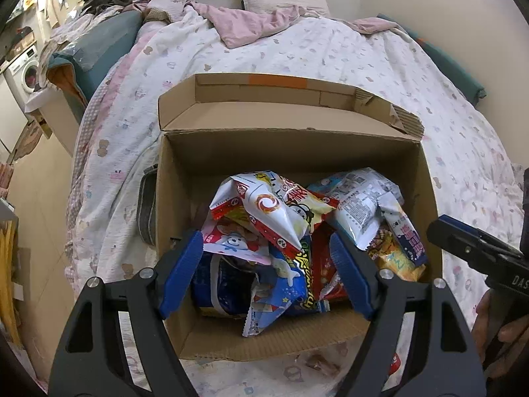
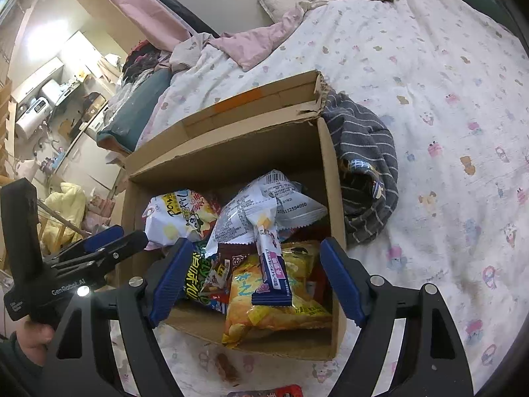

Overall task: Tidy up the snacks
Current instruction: 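Open both grippers to drop the white bag and blue-and-white bar into the box, then withdraw both grippers from the box toward the last snacks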

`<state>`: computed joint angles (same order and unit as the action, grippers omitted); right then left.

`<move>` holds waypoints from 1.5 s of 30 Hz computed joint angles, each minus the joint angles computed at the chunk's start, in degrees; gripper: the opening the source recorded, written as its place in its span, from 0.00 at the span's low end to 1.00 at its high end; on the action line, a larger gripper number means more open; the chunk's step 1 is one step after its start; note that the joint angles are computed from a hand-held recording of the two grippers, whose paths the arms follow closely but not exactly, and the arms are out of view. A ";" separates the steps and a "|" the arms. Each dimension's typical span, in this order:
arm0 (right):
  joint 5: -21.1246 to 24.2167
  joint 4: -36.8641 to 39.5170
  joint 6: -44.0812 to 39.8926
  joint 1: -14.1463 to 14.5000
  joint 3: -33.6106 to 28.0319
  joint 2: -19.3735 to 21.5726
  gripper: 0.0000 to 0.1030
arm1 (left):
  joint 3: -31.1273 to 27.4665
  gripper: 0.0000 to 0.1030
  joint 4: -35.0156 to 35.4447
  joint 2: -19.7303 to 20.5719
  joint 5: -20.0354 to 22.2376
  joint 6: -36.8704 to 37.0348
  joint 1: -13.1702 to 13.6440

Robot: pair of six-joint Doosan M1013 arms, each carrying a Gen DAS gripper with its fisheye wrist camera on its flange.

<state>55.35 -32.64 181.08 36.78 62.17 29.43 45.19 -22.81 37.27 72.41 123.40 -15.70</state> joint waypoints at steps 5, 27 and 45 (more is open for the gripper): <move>-0.07 0.39 -1.51 0.19 -0.83 0.28 0.79 | 0.34 0.74 0.35 -0.13 0.54 -0.40 0.04; 6.50 2.22 1.56 5.41 0.45 -1.05 1.00 | 11.53 0.74 0.07 -7.73 -1.05 4.17 2.29; 11.91 6.80 0.34 7.01 1.70 -0.83 1.00 | 19.67 0.74 6.88 -11.44 -2.07 6.70 2.38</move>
